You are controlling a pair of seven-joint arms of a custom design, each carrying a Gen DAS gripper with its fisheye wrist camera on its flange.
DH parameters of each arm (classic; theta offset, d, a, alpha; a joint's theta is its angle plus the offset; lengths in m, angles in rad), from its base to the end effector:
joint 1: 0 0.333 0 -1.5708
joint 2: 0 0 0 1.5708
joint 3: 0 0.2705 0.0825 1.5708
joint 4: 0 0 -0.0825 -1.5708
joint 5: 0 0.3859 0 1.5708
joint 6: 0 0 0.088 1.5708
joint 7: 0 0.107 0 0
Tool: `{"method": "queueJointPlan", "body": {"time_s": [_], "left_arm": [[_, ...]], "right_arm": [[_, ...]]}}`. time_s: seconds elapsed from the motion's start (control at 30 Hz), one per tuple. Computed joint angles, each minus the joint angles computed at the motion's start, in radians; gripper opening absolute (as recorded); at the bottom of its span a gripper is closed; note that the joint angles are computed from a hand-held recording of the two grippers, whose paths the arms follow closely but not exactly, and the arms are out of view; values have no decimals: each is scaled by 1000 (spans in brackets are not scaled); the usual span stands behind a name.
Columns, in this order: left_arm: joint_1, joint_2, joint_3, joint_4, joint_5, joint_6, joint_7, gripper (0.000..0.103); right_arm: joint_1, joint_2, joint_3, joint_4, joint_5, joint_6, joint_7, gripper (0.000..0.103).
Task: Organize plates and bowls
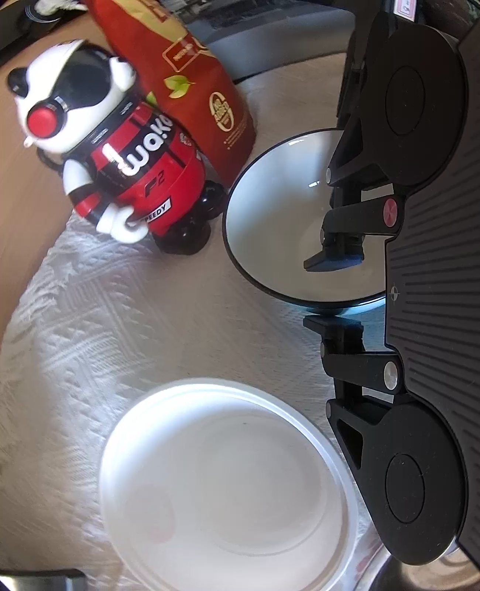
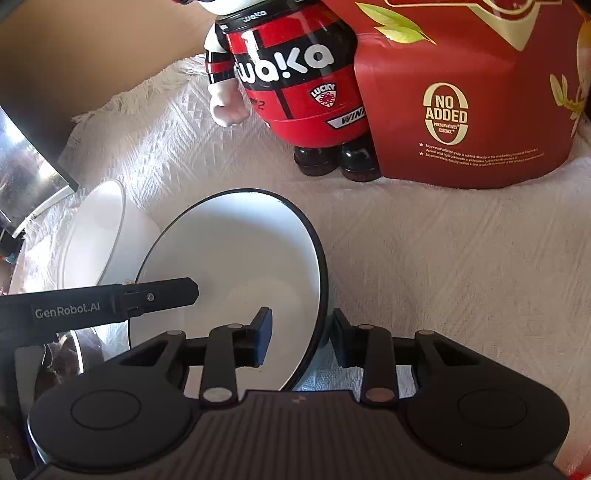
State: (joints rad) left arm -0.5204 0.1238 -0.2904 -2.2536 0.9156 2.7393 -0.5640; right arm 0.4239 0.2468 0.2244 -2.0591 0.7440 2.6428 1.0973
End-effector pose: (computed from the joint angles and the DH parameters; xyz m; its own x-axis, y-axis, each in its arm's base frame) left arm 0.3572 -0.4211 0.2942 0.4038 -0.8243 0.3968 -0.7479 -0.5472 -0.3758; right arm 0.4916 0.3473 0.3032 0.5071 -0.7499 -0.4249 -0.8541 -0.3712 -0.3644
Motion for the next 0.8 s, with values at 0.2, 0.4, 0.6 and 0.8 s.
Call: {"method": "queueJointPlan", "body": {"time_s": [0.2,0.4,0.6,0.8], "left_arm": [[15,-23,-19,-33,-129,34,113,29],[17,0,10,-33,-76,109,83,28],[18,53,35,-9,-107,156,110,28],[8,76,38,21,-166,122,159,30]], "right_arm": [[6,-26,0,-13,-22,-14,-3,33],[11,-14,-11,-8,-26,-6,22,34],[-5,19,-2,15,9,-24,17,33],[-7,31,0,25,1,-28,20,34]]}}
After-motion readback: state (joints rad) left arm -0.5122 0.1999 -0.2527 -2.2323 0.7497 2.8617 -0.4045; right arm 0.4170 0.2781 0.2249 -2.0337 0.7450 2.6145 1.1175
